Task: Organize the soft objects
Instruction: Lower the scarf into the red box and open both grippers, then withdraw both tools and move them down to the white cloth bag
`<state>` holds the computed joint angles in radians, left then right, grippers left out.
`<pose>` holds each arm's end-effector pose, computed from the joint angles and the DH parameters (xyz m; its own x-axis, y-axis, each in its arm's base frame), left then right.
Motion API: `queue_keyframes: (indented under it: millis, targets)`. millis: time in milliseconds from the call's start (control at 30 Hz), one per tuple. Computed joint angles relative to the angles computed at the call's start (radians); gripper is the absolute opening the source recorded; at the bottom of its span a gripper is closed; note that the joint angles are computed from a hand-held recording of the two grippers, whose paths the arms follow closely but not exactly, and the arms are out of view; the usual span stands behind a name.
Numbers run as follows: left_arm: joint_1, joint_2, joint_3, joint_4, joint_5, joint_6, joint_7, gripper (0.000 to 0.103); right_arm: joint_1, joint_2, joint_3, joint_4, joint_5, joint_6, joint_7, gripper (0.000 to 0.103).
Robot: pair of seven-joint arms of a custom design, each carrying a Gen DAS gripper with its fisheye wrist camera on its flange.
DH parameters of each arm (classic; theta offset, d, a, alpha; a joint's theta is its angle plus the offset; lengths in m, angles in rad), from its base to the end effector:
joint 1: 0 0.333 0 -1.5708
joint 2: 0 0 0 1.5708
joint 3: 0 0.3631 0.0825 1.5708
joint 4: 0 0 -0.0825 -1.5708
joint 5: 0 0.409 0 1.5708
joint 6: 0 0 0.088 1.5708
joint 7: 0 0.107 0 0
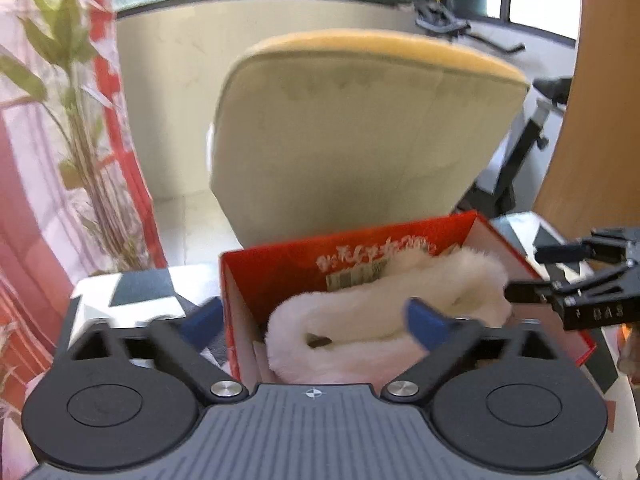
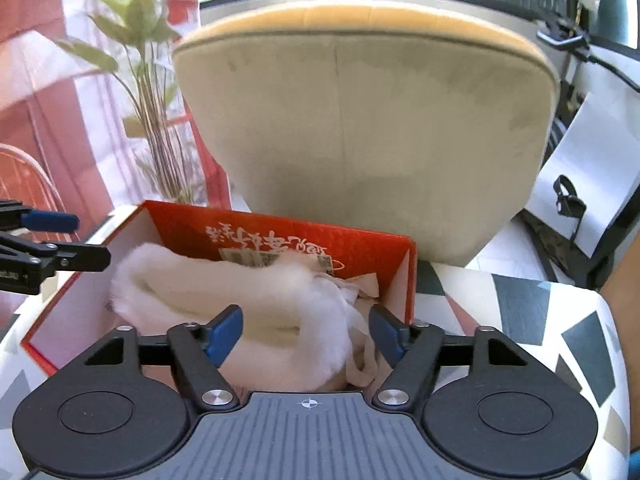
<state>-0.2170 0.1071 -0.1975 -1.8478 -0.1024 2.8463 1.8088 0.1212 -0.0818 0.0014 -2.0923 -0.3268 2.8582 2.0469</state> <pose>0.6170 -0.2584 0.6106 -0.4993 -0.8636 -0.0697 -0.5148 0.3604 -0.7779 0.5884 0.0902 0.5947 -0.0504 -0.9967 -0.0643 -0.6464 0.0816 -0.7587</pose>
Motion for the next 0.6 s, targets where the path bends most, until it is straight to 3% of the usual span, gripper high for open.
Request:
queue_keyframes:
  millis: [33,100,167,400,467,600]
  targets:
    - [-0.004,-0.012,0.003,-0.018,0.013,0.022,-0.018,0.103,-0.004,-0.017,0.003,-0.020,-0.020,0.016,0.020,0.073]
    - [-0.005,-0.035,0.004,-0.046,0.021,0.045,-0.029,0.103,-0.017,-0.048,0.013,-0.060,-0.067,0.060,0.070,0.092]
    - [-0.004,-0.061,0.003,-0.081,0.031,0.072,-0.048,0.103,-0.061,-0.079,0.047,-0.098,-0.177,0.114,0.179,0.102]
    - [0.004,-0.179,-0.011,-0.239,-0.043,0.186,-0.033,0.103,-0.241,-0.181,0.190,-0.181,-0.492,0.217,0.559,0.103]
    - [0.022,-0.207,-0.026,-0.280,-0.010,0.215,-0.061,0.103,-0.303,-0.213,0.243,-0.199,-0.569,0.235,0.666,0.103]
    - [0.019,-0.253,-0.025,-0.344,-0.020,0.249,-0.056,0.103,-0.328,-0.258,0.283,-0.227,-0.648,0.222,0.728,0.103]
